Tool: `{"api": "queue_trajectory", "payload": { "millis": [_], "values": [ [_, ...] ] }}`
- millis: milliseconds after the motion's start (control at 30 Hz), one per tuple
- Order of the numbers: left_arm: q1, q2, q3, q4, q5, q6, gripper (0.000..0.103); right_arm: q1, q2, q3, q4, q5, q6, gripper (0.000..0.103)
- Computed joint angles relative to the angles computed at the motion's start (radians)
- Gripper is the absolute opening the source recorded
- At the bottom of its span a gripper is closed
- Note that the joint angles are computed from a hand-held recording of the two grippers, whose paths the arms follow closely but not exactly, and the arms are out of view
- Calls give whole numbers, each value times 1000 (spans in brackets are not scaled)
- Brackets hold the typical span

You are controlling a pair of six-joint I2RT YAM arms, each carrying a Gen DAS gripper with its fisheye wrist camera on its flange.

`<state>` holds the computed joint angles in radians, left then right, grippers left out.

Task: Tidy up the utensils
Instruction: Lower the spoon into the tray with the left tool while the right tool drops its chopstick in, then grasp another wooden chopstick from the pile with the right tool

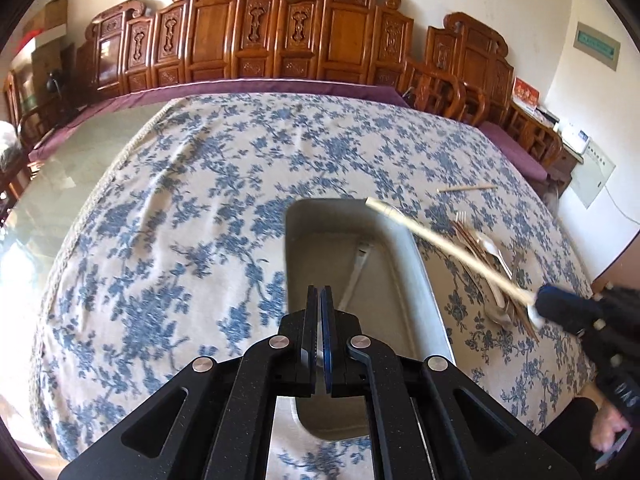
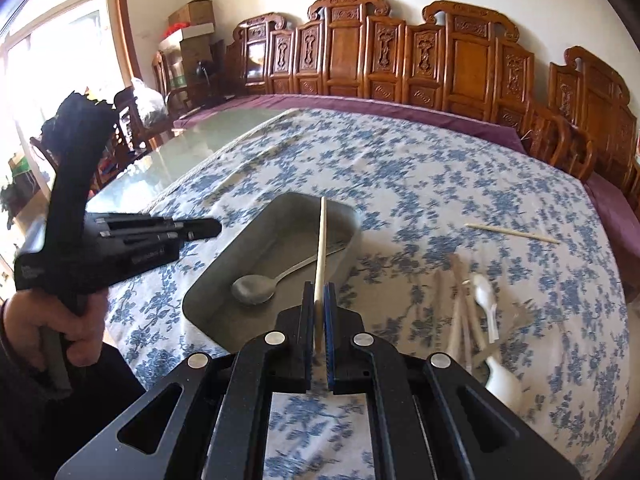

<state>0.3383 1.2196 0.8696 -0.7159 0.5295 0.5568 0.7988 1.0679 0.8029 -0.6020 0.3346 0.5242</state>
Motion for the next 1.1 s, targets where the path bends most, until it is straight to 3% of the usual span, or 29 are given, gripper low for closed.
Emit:
{"api": "queue_trajectory", "payload": {
  "millis": [333, 567, 767, 833, 867, 1100],
  "values": [
    [99, 76, 81, -31, 51, 55, 1, 21, 241, 54, 110, -8, 52, 6],
    [109, 78, 88, -40, 63, 65, 1, 7, 308, 49, 182, -93, 75, 6],
    [90, 59, 73, -43, 57, 64, 1, 0, 198, 0, 162, -79, 70, 6],
    [69, 43, 55, -33, 46, 55, 7, -20, 139, -17, 122, -61, 62, 6],
    [59, 34, 47, -28, 41, 53, 13, -45, 96, -31, 92, -54, 48, 6],
    [-30, -39, -3, -19, 26, 19, 19, -266, -59, -104, -26, -74, -88, 9]
  ]
}}
